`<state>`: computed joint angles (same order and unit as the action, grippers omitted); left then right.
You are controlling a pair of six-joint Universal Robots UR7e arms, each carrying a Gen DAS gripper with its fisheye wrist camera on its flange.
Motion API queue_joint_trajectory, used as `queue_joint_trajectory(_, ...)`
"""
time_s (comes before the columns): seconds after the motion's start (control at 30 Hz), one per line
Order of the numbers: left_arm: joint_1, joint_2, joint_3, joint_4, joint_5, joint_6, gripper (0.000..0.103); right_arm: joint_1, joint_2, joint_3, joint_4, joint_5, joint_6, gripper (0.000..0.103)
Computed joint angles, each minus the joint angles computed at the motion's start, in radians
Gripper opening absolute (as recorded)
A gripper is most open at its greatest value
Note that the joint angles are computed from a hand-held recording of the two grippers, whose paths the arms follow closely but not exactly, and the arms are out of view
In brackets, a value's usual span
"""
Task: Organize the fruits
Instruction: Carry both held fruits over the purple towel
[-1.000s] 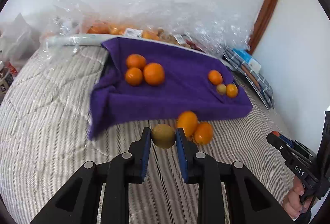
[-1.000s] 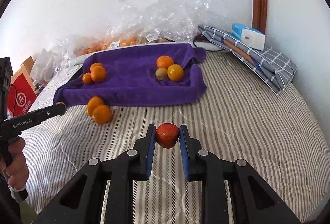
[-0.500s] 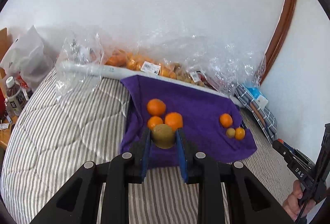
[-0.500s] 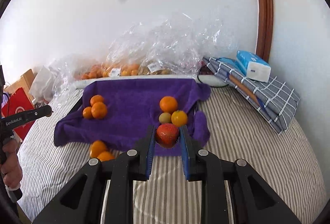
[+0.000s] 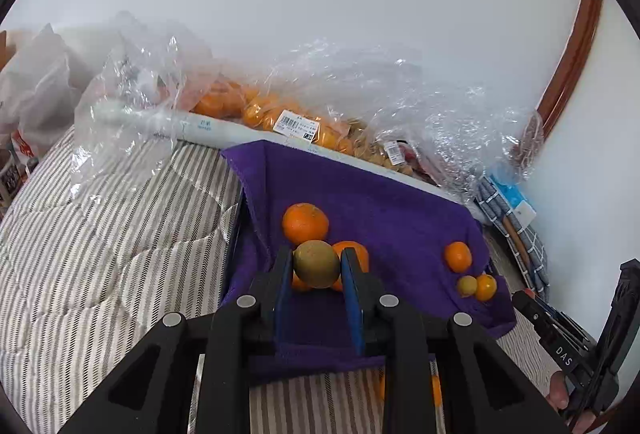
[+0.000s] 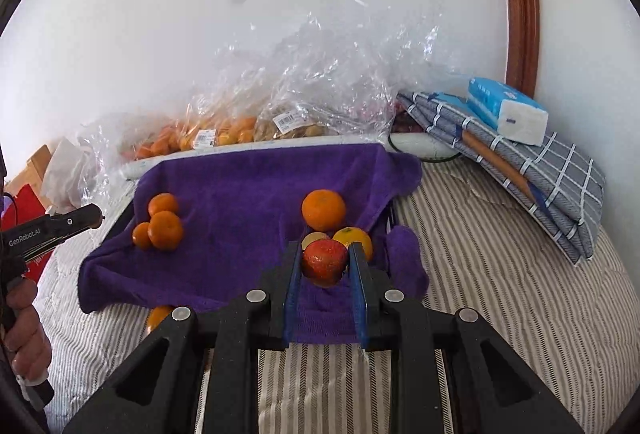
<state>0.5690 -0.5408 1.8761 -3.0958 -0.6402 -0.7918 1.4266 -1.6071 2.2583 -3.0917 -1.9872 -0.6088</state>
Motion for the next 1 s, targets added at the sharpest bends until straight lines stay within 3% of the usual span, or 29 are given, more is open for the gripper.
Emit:
queue_joint_trajectory(0.3, 0.036, 0.037, -0.006, -0.066, -0.050, 0.044, 0.023, -0.042, 0.050, -0.003, -0.026, 0.037, -0.004, 0.023)
queue_joint_trajectory(1.0, 0.047, 0.053, -0.034, -0.005, -0.078, 0.060, 0.023, -0.045, 0.093, -0.004, -0.055, -0.031, -0.007, 0.023)
